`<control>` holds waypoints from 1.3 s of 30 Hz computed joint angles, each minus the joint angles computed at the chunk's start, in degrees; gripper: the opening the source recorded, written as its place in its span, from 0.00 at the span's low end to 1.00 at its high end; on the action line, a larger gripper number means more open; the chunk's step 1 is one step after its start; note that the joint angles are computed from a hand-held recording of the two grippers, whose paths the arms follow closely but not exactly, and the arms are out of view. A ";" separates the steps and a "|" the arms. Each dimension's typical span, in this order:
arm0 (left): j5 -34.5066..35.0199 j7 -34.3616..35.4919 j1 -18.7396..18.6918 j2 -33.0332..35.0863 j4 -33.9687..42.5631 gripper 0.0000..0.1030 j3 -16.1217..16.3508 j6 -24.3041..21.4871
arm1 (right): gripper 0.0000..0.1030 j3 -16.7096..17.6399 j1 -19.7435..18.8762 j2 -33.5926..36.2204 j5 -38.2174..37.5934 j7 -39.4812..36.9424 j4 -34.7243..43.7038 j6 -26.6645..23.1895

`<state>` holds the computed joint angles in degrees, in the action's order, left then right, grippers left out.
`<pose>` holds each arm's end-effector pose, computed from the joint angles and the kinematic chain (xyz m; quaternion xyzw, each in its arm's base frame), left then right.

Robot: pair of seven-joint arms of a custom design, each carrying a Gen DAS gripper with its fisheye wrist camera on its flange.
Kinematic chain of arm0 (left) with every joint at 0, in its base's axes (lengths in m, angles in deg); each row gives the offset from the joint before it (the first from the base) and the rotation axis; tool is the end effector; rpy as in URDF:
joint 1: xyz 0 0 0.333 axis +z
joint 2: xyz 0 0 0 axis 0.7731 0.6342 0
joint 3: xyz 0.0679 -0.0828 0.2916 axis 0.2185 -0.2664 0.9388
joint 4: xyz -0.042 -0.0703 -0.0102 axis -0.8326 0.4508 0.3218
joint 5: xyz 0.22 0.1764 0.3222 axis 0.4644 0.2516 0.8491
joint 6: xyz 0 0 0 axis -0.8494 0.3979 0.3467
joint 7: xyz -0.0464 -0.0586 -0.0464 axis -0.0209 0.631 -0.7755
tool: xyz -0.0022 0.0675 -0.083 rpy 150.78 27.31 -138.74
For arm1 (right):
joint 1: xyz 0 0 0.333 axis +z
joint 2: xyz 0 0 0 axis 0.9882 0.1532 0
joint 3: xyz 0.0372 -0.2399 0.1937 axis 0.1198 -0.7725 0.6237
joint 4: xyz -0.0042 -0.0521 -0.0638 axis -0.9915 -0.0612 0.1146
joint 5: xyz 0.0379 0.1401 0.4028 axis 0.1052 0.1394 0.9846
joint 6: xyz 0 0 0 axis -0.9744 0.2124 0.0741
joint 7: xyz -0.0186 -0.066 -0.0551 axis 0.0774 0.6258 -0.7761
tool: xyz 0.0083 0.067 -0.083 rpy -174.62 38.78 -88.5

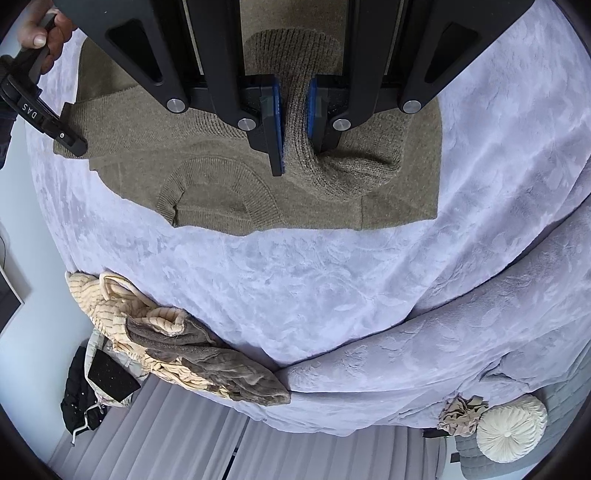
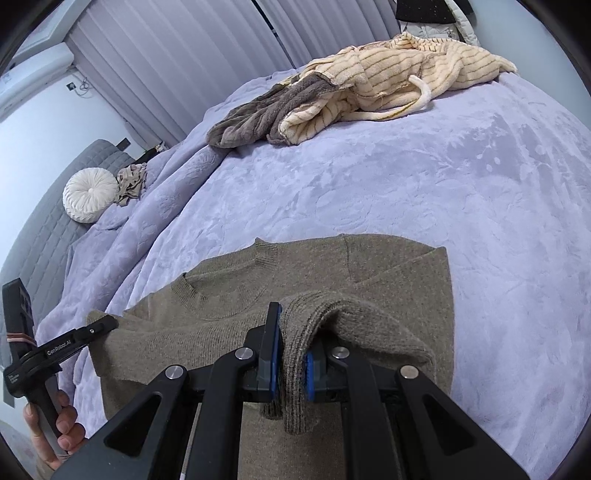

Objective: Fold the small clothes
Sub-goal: 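Lay the hem onto the collar and open both grippers, then smooth the folded sweater flat with both grippers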

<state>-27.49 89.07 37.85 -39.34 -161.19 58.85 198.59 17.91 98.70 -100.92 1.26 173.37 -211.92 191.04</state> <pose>0.4868 -0.2160 0.5509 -0.5573 0.7745 -0.2954 0.0488 0.3388 0.1798 0.5465 -0.4297 0.8259 -0.1543 0.3306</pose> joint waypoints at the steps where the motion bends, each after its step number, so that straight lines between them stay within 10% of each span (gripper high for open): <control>1: 0.69 -0.29 0.13 1.26 0.85 0.11 -0.34 0.06 | 0.11 -0.36 -0.26 0.31 0.22 0.25 -0.25 0.36; 10: 4.99 -2.39 0.99 10.25 5.20 0.16 -1.22 -1.67 | 0.16 -3.16 -1.01 5.66 2.70 -0.99 -0.25 2.86; 12: 0.06 0.27 0.77 11.40 6.06 0.42 -0.05 -3.50 | 0.20 -4.18 -0.70 6.01 3.87 -1.59 -0.67 4.28; 14: -7.68 3.63 0.86 11.62 6.48 0.89 1.19 -5.09 | 0.38 -5.48 -0.22 5.85 5.61 -2.14 -1.59 7.15; 16: -7.93 1.77 1.49 10.60 5.70 0.99 0.69 -2.95 | 0.67 -4.63 -1.19 4.95 5.82 -1.29 -2.38 9.21; 25: -11.12 9.39 1.61 5.11 2.08 0.99 1.64 -3.79 | 0.72 -0.15 -2.99 0.59 0.54 -2.96 -0.68 1.38; 33: -11.40 18.73 -2.67 2.09 -1.45 0.99 0.48 -0.58 | 0.72 2.41 -0.65 13.16 -7.89 -16.03 9.61 -9.99; 39: -3.50 10.82 -2.18 7.14 2.56 0.99 -2.53 4.50 | 0.72 0.86 -0.38 18.68 -9.64 -18.42 12.61 -10.76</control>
<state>-30.98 99.89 35.67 -32.20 -158.63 56.32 203.09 18.77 98.32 -82.24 -8.38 154.95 -199.31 180.28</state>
